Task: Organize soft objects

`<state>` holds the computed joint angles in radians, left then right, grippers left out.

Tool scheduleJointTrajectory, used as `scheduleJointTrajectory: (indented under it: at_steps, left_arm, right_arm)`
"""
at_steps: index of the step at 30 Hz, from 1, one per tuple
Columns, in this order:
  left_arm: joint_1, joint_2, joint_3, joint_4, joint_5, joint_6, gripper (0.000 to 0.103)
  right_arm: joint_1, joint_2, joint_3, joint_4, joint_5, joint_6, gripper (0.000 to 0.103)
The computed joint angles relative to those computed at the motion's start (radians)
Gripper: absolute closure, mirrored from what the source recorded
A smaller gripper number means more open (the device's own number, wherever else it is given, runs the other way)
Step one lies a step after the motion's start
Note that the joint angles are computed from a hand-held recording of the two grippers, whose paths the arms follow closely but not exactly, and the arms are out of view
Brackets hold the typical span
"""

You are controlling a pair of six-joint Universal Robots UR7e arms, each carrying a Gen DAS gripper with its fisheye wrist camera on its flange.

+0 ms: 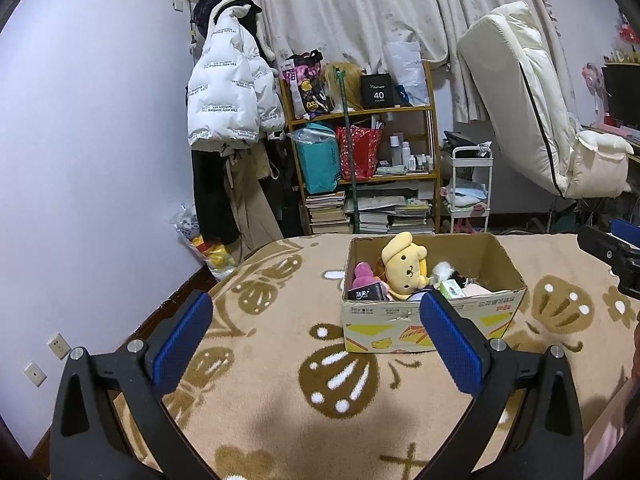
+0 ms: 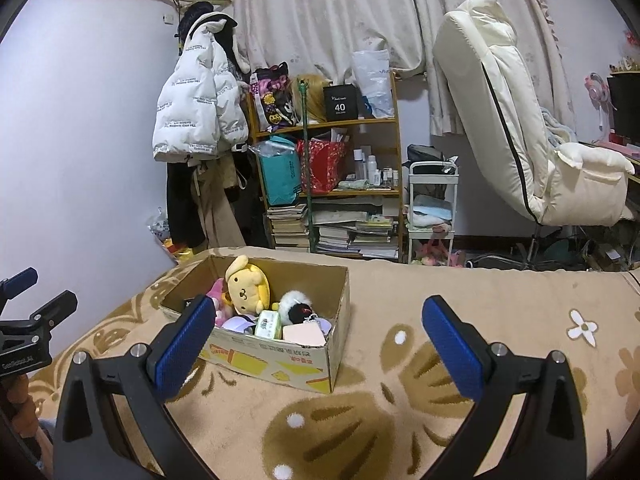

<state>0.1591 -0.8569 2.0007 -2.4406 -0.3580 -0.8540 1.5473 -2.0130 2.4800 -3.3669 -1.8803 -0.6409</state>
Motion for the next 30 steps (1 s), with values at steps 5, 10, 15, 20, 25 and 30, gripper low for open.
scheduleJointTrajectory:
  at_steps: [5, 10, 15, 20, 25, 30]
  left_arm:
    - [-0.003, -0.005, -0.003, 0.017, -0.015, 0.002, 0.001]
    - [-0.005, -0.004, -0.003, 0.009, -0.009, 0.013, 0.001]
    - [-0.005, -0.008, -0.006, 0.026, -0.013, 0.004, 0.001]
    - [-0.003, -0.008, -0.012, 0.041, -0.017, -0.006, 0.001]
    - [-0.001, -0.009, -0.011, 0.042, -0.017, -0.005, 0.001]
    - [0.0, -0.009, -0.015, 0.056, -0.019, -0.014, 0.001]
  right_arm:
    - [0.0, -0.002, 0.001, 0.005, -0.001, 0.001, 0.0]
    - [0.002, 0.0, 0.0, 0.004, -0.004, 0.003, 0.0]
    - [0.002, -0.002, 0.002, 0.003, -0.005, 0.003, 0.0]
    - [0.005, -0.002, 0.001, 0.006, -0.01, 0.003, 0.0]
    - [-0.003, -0.006, 0.003, 0.009, -0.004, 0.003, 0.0]
    - [-0.015, -0.01, 0.011, 0.002, 0.002, 0.002, 0.0]
